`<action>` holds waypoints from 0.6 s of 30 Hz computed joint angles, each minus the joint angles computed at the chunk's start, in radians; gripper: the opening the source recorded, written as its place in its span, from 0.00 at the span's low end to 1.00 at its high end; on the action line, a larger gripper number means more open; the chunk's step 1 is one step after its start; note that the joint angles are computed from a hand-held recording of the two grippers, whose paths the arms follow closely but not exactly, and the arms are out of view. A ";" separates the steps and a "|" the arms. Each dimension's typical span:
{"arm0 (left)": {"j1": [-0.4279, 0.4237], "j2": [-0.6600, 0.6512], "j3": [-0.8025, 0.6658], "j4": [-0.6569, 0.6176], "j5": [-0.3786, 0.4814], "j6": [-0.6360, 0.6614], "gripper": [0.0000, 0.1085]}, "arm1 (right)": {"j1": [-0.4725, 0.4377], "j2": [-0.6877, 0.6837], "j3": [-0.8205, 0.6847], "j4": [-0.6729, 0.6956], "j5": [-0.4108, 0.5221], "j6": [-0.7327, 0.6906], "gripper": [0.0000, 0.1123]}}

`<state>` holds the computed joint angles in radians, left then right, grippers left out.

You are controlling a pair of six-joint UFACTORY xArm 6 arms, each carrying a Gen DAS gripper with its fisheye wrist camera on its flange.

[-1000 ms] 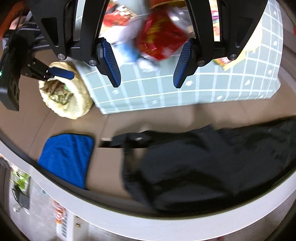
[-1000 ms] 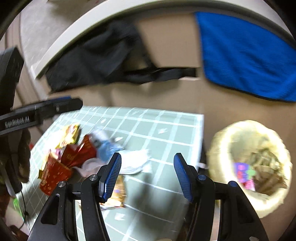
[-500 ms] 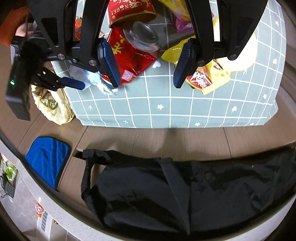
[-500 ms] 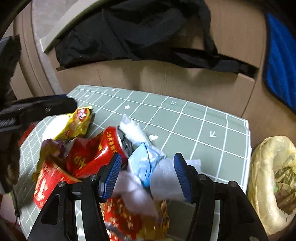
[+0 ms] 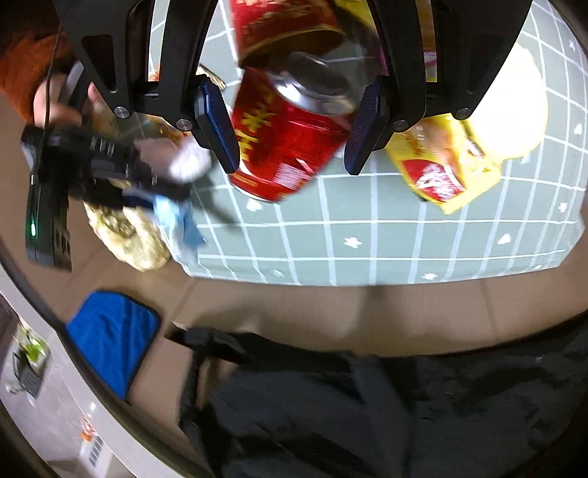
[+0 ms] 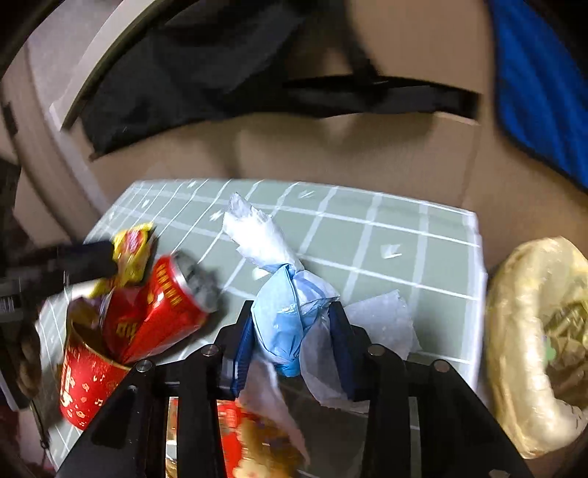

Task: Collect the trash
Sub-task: 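Grasp the red drink can with the left tool while the right tool grasps the blue-white tissue bundle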

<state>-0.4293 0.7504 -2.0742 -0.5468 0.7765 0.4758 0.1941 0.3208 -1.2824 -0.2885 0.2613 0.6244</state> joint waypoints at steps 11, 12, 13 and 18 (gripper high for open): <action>-0.052 0.027 -0.041 0.151 0.047 -0.011 0.57 | -0.030 -0.049 0.064 0.027 -0.036 0.005 0.32; -0.060 0.047 -0.067 0.192 0.056 -0.040 0.57 | -0.033 -0.060 0.077 0.033 -0.043 -0.002 0.32; -0.068 0.054 -0.071 0.230 0.045 -0.062 0.57 | -0.032 -0.067 0.085 0.027 -0.046 0.006 0.32; -0.093 0.118 -0.149 0.360 0.039 -0.143 0.57 | -0.036 -0.086 0.113 0.050 -0.057 -0.011 0.32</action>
<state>-0.5221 0.8685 -2.2236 -0.1864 0.8159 0.3325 0.1583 0.2352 -1.1693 -0.2384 0.2041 0.6135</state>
